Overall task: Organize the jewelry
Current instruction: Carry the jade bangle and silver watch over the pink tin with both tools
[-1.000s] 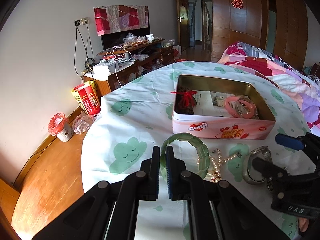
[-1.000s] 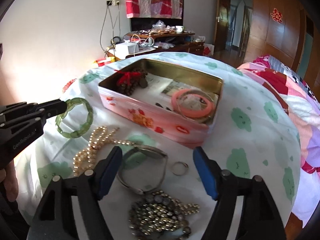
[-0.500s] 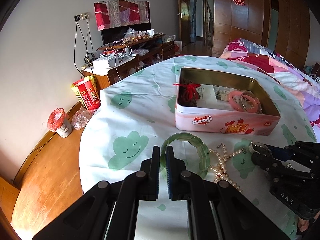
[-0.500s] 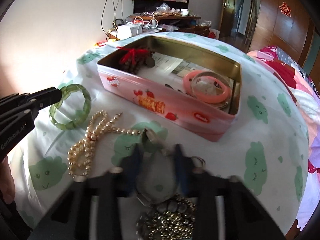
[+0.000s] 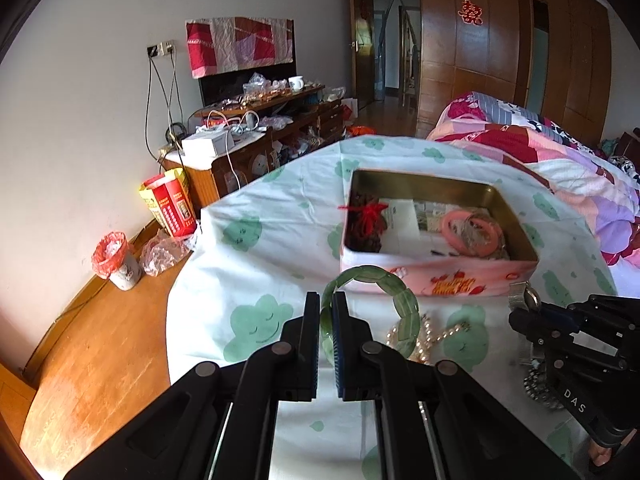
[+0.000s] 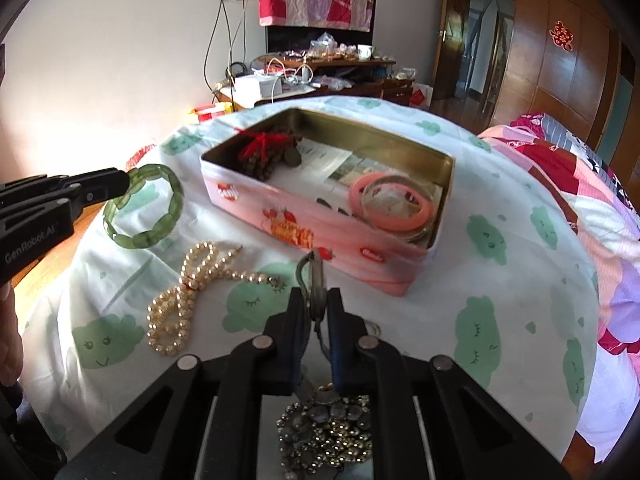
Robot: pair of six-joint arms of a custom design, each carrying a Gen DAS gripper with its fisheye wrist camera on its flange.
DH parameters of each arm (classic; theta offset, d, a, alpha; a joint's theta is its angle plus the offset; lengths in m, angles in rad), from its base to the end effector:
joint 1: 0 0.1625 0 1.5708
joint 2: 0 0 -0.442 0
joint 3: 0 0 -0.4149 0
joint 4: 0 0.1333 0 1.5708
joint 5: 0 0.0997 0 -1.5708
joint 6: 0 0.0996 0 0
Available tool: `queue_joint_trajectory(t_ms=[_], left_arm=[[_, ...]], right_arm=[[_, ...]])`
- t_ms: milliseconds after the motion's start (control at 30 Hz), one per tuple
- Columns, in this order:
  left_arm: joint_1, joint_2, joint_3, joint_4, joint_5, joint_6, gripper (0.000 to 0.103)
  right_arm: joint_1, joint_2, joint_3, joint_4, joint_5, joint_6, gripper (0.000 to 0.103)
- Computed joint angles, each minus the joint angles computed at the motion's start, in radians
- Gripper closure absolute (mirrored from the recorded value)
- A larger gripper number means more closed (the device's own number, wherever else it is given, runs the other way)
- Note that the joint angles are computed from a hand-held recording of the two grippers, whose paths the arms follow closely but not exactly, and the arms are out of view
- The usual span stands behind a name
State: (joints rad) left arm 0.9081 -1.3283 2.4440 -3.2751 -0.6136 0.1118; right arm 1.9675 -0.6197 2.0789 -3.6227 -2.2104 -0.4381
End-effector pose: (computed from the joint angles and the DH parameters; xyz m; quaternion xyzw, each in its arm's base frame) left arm -0.0788 -0.4500 0.2265 0.1971 0.8370 -0.3676 0.3541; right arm 0.2742 -0.4634 -0.0037 0.2841 -0.8672 0.2709 0.3063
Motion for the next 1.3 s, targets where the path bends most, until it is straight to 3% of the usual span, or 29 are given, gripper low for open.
queue_joint_trajectory(t_ms=[233,633,1300], left_arm=[[-0.027,0.002,-0.022,0.003,0.007,0.028,0.098],[-0.039,0.021,-0.051,0.017,-0.005,0.05,0.098],[0.015,0.2,-0.279,0.003,-0.027,0.192,0.098]], right_arm=[[0.012,-0.001,-0.01,-0.04,0.003,-0.032,0.09],[0.004,-0.046,0.003,-0.073,0.075,-0.023,0.09],[-0.03,-0.027,-0.177,0.021,0.036,-0.117,0.09]])
